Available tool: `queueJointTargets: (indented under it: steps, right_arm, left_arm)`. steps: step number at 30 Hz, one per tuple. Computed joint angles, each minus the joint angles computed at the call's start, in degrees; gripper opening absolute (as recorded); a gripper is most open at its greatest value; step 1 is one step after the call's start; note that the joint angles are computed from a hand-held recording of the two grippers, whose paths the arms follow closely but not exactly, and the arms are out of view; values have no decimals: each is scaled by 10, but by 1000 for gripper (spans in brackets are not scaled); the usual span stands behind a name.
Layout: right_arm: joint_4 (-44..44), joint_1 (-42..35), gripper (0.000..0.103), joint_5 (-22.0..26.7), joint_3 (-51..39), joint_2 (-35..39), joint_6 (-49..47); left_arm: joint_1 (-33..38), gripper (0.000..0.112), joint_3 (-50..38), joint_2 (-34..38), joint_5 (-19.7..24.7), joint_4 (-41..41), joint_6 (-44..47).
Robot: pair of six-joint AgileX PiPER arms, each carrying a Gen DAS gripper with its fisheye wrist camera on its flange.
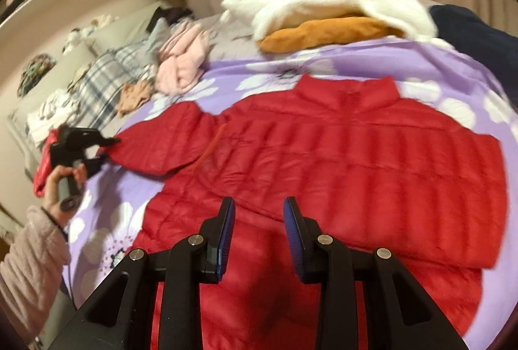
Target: Fold large clothes
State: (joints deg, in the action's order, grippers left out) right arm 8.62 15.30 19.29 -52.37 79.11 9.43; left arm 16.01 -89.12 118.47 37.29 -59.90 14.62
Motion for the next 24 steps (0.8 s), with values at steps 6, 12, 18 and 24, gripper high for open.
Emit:
queueJointTargets:
  steps: [6,12,18,24]
  right_arm:
    - [-28,-37,34,1,68,-79,53]
    - [37,-110,34,14,129,-160,7]
    - [119,-218,34,46,180,-241,-80]
    - [320,-406,34,137,217,-279,-299]
  left_arm:
    - [-114,13,10,-132,-54,134,25]
    - [-314,13,-17,-196,-81,321,-34]
    - [-487,16,-48,-134,-34,509,-96]
    - [-594,27,-94,-5,74,581,-41]
